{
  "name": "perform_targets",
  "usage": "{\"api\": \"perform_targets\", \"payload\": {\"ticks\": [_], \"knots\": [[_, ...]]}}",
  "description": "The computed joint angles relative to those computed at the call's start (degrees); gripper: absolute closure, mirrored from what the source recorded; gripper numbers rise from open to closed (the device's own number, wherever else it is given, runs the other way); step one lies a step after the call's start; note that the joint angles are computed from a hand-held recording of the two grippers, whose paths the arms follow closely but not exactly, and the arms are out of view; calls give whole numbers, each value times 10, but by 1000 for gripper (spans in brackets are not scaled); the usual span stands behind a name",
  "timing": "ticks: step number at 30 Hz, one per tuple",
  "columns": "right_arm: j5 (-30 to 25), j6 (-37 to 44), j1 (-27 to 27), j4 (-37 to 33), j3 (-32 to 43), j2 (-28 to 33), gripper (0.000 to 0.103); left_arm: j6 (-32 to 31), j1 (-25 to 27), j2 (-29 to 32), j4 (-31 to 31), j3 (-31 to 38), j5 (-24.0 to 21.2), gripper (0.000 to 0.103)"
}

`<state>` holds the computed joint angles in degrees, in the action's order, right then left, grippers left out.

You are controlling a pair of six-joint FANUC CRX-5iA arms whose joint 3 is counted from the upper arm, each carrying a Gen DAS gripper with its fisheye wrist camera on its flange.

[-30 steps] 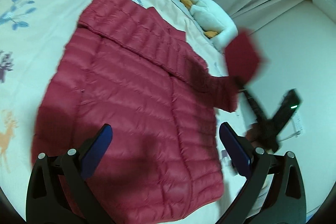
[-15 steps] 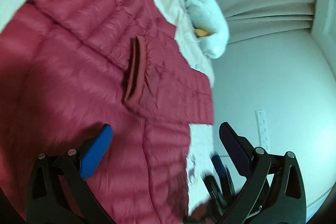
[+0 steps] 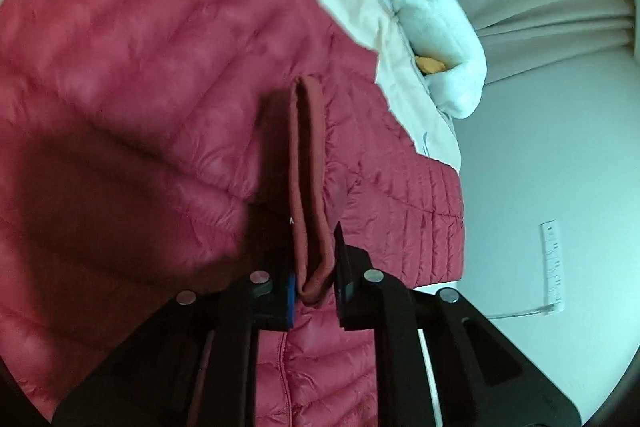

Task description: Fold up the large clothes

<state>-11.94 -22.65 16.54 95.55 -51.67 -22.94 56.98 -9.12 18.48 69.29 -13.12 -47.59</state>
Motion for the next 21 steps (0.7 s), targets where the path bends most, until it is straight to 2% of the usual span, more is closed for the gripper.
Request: {"api": "perform_targets", "payload": {"ticks": [3, 6, 10, 12, 18, 20, 21], "knots": [[6, -16, -11, 14, -8, -11, 28, -12, -4, -26, -6, 9, 40, 91], [-2, 1, -2, -15, -14, -19, 28, -37, -1, -51, 2, 21, 76, 91], [-7, 7, 2, -28, -20, -27, 28, -20, 20, -74, -45, 44, 111, 91], [-13, 20, 11, -50, -21, -28, 28, -8, 36, -83, -66, 43, 118, 91], [-38, 65, 40, -105, -19, -26, 28, 84, 84, -76, -179, 44, 123, 91], [-50, 85, 52, -127, -16, -24, 28, 103, 98, -64, -202, 45, 112, 91], [-56, 97, 58, -139, -14, -22, 28, 130, 103, -51, -237, 60, 94, 91]]}}
